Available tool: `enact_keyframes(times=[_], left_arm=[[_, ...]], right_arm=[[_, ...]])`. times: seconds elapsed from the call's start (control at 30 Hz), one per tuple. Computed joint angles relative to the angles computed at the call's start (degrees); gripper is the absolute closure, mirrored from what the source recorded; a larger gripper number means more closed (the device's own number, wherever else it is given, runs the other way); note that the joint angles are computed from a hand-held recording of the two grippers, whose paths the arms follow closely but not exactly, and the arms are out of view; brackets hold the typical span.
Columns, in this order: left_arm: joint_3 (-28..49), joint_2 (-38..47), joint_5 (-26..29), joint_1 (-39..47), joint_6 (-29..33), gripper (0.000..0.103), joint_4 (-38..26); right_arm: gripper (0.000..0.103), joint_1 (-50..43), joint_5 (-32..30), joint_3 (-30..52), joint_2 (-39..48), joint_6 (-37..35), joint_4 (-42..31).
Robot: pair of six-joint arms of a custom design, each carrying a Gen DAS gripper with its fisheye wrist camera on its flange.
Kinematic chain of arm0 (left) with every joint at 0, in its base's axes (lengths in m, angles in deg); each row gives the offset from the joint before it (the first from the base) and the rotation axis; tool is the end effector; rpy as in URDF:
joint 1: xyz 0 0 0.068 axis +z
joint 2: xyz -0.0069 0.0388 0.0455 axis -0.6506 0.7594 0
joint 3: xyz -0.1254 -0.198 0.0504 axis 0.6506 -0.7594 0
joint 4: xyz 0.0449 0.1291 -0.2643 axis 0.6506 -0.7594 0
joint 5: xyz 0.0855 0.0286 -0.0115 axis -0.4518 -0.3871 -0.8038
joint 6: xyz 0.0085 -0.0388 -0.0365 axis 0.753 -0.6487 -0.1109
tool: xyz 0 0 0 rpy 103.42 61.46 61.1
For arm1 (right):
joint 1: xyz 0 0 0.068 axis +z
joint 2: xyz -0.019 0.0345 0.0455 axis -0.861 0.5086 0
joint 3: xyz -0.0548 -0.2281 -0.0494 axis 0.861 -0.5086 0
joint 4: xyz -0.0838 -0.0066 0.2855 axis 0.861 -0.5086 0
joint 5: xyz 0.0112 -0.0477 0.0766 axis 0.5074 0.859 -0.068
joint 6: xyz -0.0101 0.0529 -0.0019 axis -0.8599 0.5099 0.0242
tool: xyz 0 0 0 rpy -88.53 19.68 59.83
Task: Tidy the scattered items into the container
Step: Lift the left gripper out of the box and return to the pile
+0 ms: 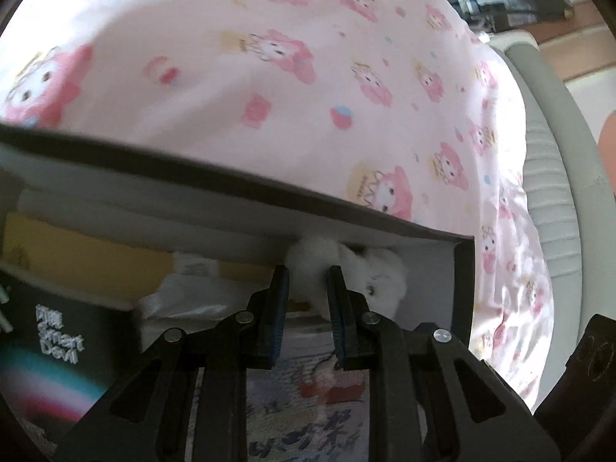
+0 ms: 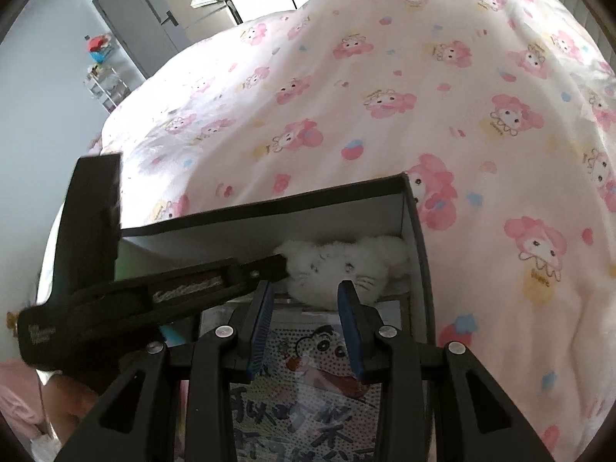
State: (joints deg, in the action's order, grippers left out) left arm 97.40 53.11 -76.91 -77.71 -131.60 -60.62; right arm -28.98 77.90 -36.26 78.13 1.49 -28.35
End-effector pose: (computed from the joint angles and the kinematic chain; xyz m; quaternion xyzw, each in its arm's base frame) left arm 0.2073 -0.1587 0.1289 -0.2436 0.9159 -0.2642 0.1789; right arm 0.2256 0.1402 0.1579 -0.1360 0.9444 0.1974 0.2252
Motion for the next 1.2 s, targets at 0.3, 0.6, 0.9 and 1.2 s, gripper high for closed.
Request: enact_keyframes(times=[0.3,0.6,0.9,1.2], left_arm=[[-6.07,-13.12,-3.77,-2.82,-3.00,0.085,-1.71],[5.39,-23.47,-29.54,-27.31,-8.12,0.070,-28.53],[16.65,-17.11,-43.12,-46.42,-22.68,0.070,-46.08],[24.98,-9.26,-47.92,-65.16,-47.23,0.070,-65.23]], right_arm=[[0.071,-0.09,0.21,-2.22,-5.21,2.04,-2.34],[0.063,12.19,14.90,-4.32,-31.04,6.86,-15.59],[0.062,34.28,32.29,-1.36,-42.59,22.58,-30.26],[0.062,60.26,48.01,5.18,-36.21,40.76,-41.43]])
